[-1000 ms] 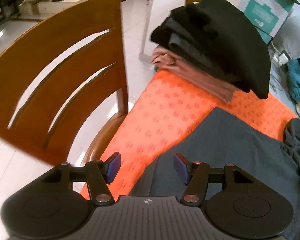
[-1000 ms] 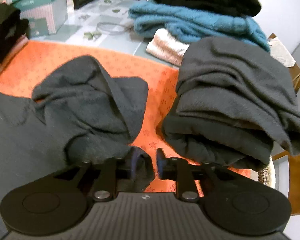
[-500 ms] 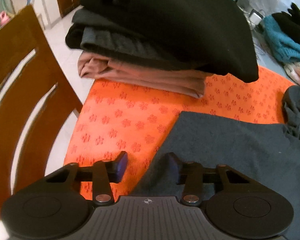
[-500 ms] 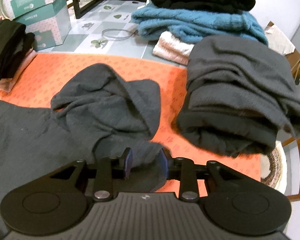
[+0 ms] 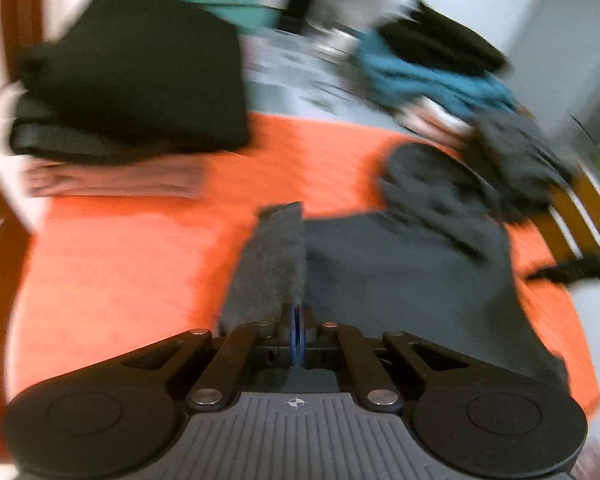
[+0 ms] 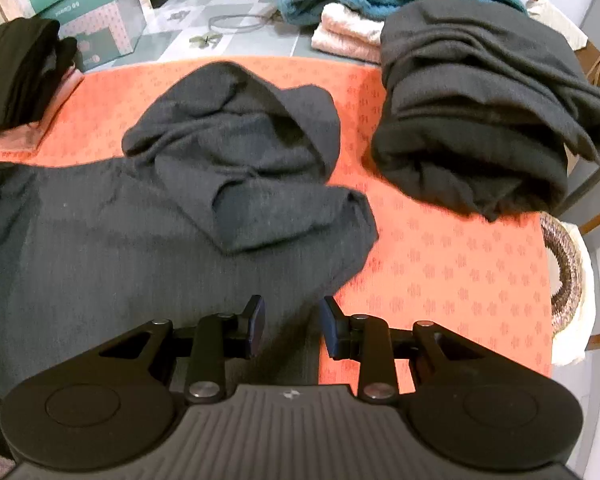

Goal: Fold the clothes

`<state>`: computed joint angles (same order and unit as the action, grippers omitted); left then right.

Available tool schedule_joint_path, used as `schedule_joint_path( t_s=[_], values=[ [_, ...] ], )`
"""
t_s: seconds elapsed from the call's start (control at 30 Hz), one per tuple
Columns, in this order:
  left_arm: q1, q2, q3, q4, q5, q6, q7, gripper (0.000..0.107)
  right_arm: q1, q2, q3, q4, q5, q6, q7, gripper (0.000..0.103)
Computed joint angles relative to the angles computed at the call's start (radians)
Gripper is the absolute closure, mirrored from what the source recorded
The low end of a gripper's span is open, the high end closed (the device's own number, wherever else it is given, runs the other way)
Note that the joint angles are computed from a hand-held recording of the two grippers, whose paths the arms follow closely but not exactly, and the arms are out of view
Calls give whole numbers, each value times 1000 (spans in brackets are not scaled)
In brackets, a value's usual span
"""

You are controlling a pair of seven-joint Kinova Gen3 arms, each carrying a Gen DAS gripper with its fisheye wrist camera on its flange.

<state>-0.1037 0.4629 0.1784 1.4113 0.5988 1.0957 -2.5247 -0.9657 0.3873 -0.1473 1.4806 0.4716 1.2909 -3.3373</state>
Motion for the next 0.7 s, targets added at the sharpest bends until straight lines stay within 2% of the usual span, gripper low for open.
schedule_joint_path(
  t_s=[0.13,0.17,0.27,0.33,0.43,0.57,0.7],
  values=[
    [37,28,12,-28,-62,133,-13,100,-6,-4,-3,13,0,-10,-15,68],
    [40,29,14,-27,-69,146,-25,100,-6,-5,-4,16,1,-13,-17,68],
    [23,7,13,-3,-46,153,-75,90,-9,-9,-5,23,7,-18,-23,68],
    [9,-14,0,14,-15,123,-78,83,-10,-13,-5,30,12,-23,-28,68],
    [14,-40,-35,47,1,29,-11,80,-11,-16,-7,39,18,-32,-38,68],
    [37,-30,-56,35,-40,-60,115,78,-9,-18,-9,50,22,-43,-45,68],
    [56,-4,-44,27,-77,-128,181,66,-9,-20,-9,57,28,-51,-56,67]
  ],
)
